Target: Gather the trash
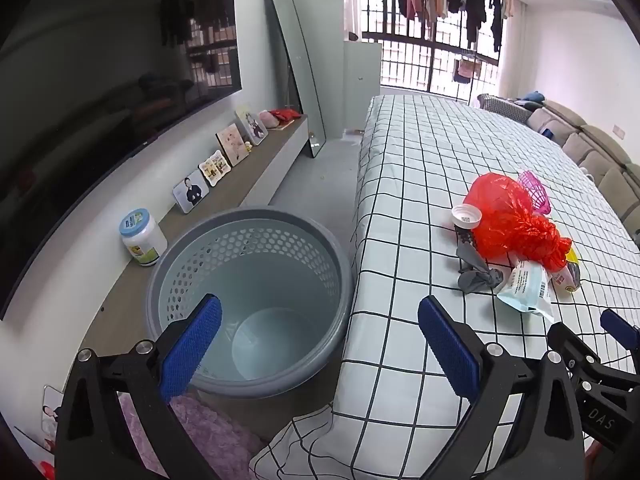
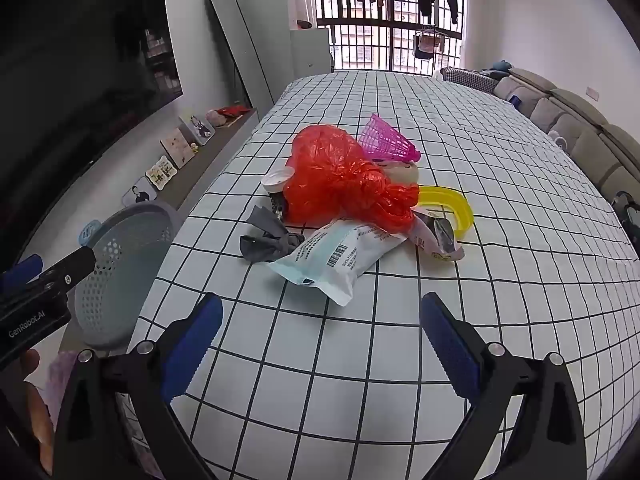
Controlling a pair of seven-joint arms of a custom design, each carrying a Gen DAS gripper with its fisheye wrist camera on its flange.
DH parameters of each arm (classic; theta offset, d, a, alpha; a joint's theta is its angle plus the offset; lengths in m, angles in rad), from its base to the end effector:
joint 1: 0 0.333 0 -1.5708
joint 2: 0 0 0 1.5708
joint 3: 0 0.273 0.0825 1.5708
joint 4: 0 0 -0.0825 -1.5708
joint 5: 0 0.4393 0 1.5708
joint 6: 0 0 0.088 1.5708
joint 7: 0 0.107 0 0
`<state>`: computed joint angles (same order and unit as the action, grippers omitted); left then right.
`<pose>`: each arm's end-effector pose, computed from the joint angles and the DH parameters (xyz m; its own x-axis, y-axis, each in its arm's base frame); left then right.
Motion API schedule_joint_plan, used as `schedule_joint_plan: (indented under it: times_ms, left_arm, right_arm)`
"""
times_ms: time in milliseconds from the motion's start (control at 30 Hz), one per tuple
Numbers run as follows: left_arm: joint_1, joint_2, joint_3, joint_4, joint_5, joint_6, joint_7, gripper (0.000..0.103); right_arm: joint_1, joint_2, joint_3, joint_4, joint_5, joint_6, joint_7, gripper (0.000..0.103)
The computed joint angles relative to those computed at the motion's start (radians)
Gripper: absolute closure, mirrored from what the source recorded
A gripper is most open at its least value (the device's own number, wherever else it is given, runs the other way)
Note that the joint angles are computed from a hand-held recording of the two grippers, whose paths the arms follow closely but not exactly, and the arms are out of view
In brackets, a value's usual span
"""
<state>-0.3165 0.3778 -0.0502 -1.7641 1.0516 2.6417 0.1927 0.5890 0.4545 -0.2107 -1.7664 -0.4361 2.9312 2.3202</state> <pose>0.6585 -0.2745 0.3262 0.2023 -0.9791 -0.0188 -0.6706 -0.1246 -0.7313 0.6596 0.3060 0.3173 0.1037 -0.9926 -0.0635 -0.7276 -0.0321 -0.6852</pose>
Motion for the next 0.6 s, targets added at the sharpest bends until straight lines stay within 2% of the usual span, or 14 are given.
schedule_joint_plan:
  times_ms: [433, 467, 600]
  left_arm:
    - [-0.008, -0.008, 0.001, -0.011, 0.014, -0.011, -0.016, 0.006]
    - [-0.006, -0.008, 0.0, -0.011, 0.013, -0.01, -0.014, 0.006]
    - [-0.003, -0.007, -0.001, -0.012, 0.016, -0.008, -0.018, 0.006]
  right_arm:
    - [0.011, 0.014, -0.011, 0.018, 0.011, 0.01, -0.007, 0.009]
    - [0.025, -0.013, -0.027, -0.016, -0.037, 0.02, 0.038, 0.009]
    - [0.023, -0.017, -0.023, -0.019, -0.042, 0.024, 0.038, 0.009]
